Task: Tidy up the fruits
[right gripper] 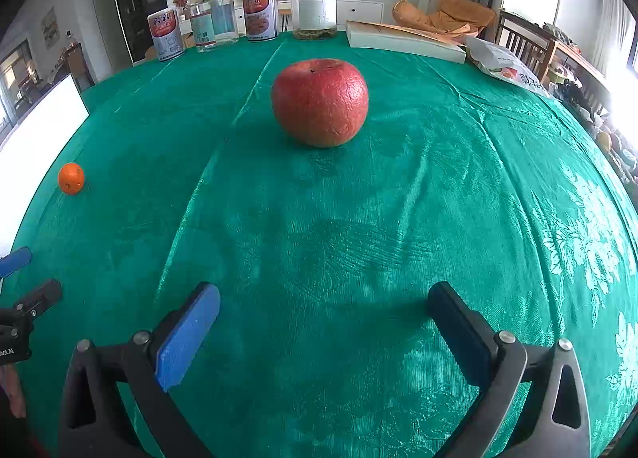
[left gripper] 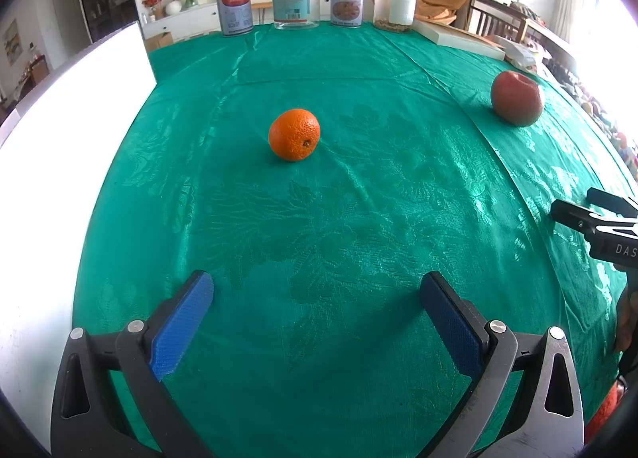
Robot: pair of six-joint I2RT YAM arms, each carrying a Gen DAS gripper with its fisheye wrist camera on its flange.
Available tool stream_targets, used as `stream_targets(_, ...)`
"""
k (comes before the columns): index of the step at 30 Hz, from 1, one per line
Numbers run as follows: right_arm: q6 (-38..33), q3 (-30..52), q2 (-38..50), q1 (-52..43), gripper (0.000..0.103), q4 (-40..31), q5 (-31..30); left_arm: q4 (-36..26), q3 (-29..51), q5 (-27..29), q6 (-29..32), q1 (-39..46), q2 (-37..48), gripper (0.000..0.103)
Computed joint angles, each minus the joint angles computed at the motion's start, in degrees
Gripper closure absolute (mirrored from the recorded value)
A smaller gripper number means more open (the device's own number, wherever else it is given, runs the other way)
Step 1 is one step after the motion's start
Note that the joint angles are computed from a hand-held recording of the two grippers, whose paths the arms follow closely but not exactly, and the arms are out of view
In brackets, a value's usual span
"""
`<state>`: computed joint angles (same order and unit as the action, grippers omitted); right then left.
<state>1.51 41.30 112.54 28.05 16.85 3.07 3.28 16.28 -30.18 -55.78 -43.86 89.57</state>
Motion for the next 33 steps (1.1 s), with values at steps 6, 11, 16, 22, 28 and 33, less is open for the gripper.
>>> stream_targets(6, 0.02, 0.03, 0.02, -0.02, 0.0, -0.03, 0.0, 0.06, -0.04, -0.01, -0.1, -0.09, 0.02, 0.001)
stream_targets(11, -0.09, 0.12, 0.14, -0.06, 0.0, 0.0, -0.19, 0.04, -0.04, -0.01, -0.04, -0.07, -0.1, 0.001)
stream_targets(16, -0.35, 0.28, 0.23, -0.15, 0.0, -0.05, -0.5, 0.05, -0.08, -0.01, -0.04, -0.07, -0.13, 0.001)
stream_targets(22, -0.28, 0.21, 0.21, -0.13, 0.0, 0.03, -0.54, 0.04, -0.05, -0.06, -0.13, -0.1, -0.07, 0.001)
stream_targets(28, -0.73, 0.38, 0.23, -0.34, 0.0, -0.04, -1.03, -0.26, 0.04, -0.2, -0.35, -0.16, -0.12, 0.0)
stream_targets(33, -1.25, -0.04, 0.06, -0.59, 0.0, 0.36, -1.41, -0.53, 0.04, -0.26, -0.39, -0.11, -0.35, 0.0)
